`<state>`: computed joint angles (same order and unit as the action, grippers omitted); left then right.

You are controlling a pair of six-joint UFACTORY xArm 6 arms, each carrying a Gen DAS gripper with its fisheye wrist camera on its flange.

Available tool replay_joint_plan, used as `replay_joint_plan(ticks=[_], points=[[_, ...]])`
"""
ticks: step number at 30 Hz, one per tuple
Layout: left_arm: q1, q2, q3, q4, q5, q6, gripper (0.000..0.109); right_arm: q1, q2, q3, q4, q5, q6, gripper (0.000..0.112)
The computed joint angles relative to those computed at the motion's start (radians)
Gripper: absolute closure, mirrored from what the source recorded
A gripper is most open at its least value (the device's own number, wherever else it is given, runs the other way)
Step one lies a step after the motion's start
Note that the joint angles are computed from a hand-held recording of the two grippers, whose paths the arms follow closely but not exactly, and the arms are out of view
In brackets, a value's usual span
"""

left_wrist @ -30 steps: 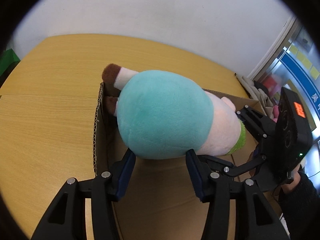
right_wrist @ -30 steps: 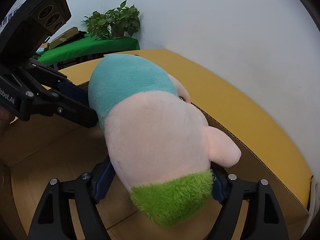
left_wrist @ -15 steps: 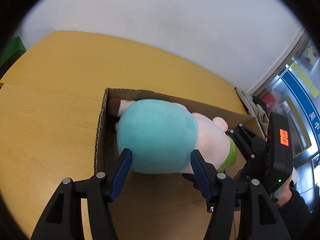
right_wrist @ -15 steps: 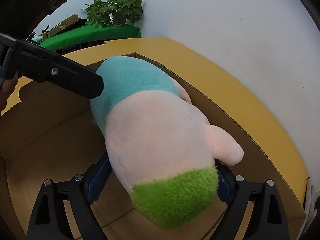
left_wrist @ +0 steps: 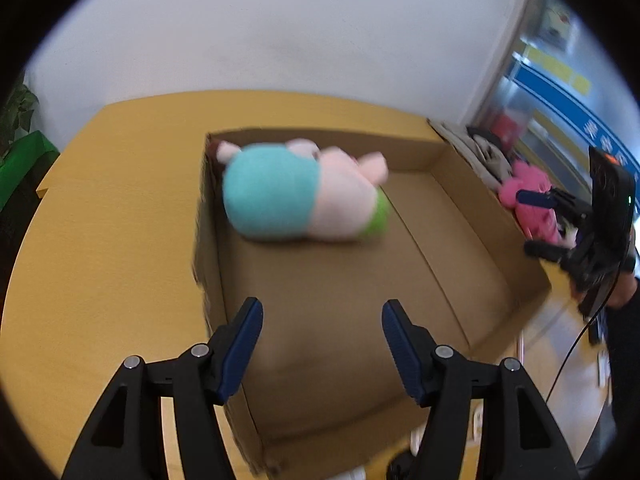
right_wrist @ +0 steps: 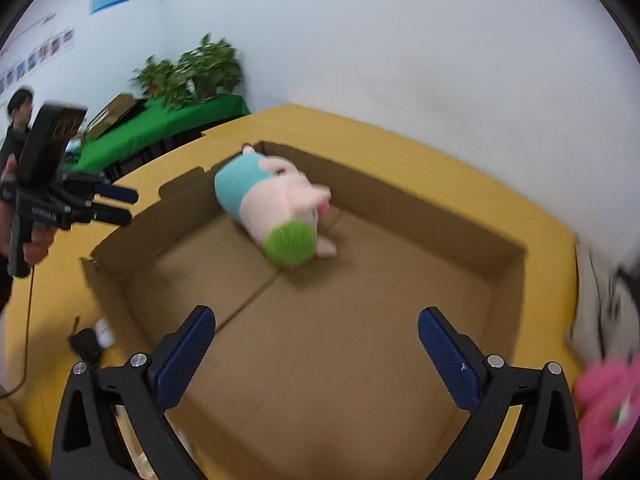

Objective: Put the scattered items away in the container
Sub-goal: 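Withdraw both tools from the box toward the items on the table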

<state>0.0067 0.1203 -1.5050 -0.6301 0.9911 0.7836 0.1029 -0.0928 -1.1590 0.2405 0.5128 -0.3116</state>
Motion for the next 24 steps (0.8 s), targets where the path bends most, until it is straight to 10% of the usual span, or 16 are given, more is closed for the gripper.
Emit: replay_joint_plan(ticks=[6,24], points=[[-0.046,-0.028,0.108,0.054,-0.018,-0.103,0.047,-0.024,-0.128,0.222,-0.121,0.054,0.32,0.01],[0.06,-0.235,0.288,-0.116,-0.112,-0.066,0.047,0.038,-0.387,0.48,-0.279,-0.147,0.678,0.01]])
